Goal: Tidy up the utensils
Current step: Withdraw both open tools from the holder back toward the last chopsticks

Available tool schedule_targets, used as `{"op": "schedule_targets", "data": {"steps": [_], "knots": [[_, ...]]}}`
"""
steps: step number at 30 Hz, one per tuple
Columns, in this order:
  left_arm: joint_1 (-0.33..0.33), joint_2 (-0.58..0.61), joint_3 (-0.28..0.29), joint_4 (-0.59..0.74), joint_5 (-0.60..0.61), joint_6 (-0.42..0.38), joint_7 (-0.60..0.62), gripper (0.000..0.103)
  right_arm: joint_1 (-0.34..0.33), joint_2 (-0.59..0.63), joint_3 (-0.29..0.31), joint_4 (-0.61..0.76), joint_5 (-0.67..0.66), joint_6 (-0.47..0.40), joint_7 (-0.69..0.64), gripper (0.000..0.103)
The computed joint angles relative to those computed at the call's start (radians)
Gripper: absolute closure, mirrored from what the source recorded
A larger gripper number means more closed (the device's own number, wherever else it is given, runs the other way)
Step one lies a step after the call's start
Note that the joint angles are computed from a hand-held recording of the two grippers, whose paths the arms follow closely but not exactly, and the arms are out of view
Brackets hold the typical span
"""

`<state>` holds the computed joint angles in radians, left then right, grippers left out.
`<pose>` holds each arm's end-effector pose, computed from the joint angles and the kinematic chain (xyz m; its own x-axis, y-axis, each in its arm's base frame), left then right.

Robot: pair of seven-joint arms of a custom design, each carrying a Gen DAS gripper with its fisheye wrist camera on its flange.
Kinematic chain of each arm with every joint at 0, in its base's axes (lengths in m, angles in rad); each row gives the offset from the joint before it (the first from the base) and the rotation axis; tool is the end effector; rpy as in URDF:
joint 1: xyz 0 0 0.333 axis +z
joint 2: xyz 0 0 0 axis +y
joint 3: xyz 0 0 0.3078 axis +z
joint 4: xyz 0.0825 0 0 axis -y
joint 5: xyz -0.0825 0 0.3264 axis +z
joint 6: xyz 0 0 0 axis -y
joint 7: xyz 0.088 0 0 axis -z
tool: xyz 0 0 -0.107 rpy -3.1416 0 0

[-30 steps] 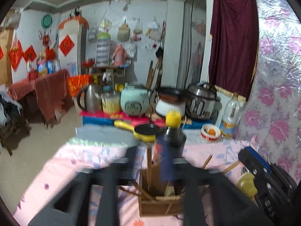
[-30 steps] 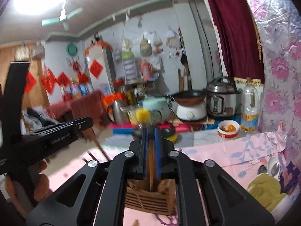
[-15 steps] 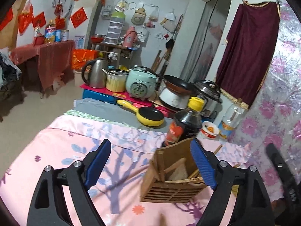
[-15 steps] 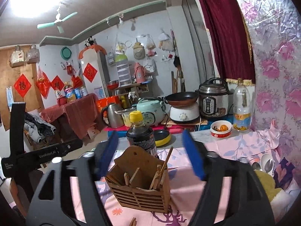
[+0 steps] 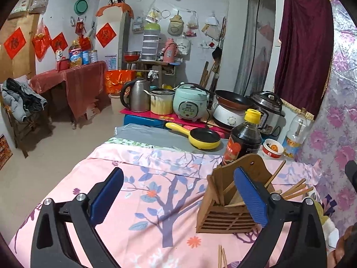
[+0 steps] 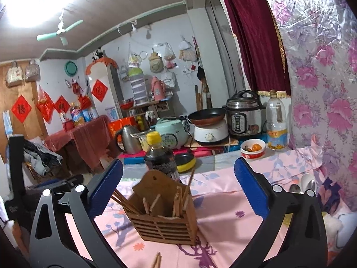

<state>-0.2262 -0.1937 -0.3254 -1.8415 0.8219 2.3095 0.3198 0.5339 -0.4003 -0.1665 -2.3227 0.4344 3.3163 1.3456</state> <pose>0.4175 -0.2616 0.6794 0.2547 -0.9617 0.1010 -0.4887 -0.2181 -0.8448 0.4052 0.0909 0.6667 0.2554 -0.9349 -0.2467 -0.2630 0.1783 -0.9482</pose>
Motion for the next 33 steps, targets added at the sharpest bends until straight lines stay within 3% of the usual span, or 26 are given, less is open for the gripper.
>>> {"op": "schedule_targets", "data": {"steps": [5,13,18,22,25,28,31,33], "knots": [[-0.004,-0.026,-0.003,-0.029,-0.03,-0.001,0.004,0.006,-0.163,-0.039,0.137,-0.04,-0.022,-0.044,0.018,0.006],[-0.027,-0.075,-0.051,-0.111,0.017,-0.066,-0.007,0.006,-0.222,-0.146,0.2,-0.124,-0.066,-0.086,0.003,0.006],[-0.053,-0.1,-0.102,-0.196,0.067,-0.193,-0.028,0.006,-0.14,-0.202,0.146,-0.157,-0.05,-0.143,-0.014,0.006],[-0.09,-0.125,-0.084,-0.257,0.014,-0.183,-0.017,0.006,-0.062,-0.267,0.086,-0.24,-0.003,-0.172,-0.055,0.006],[-0.098,-0.133,-0.09,-0.284,0.009,-0.181,-0.024,0.006,-0.143,-0.289,0.132,-0.324,-0.014,-0.168,-0.059,0.006],[-0.103,-0.12,-0.102,-0.278,0.016,-0.207,-0.025,0.006,-0.211,-0.289,0.155,-0.363,-0.021,-0.243,-0.035,0.006],[-0.112,-0.104,-0.107,-0.268,0.028,-0.23,-0.023,0.006,-0.171,-0.266,0.093,-0.333,0.012,-0.378,-0.045,0.006],[-0.117,-0.101,-0.102,-0.265,0.03,-0.232,-0.024,0.006,-0.156,-0.259,0.083,-0.326,0.042,-0.404,-0.064,0.006]]}}
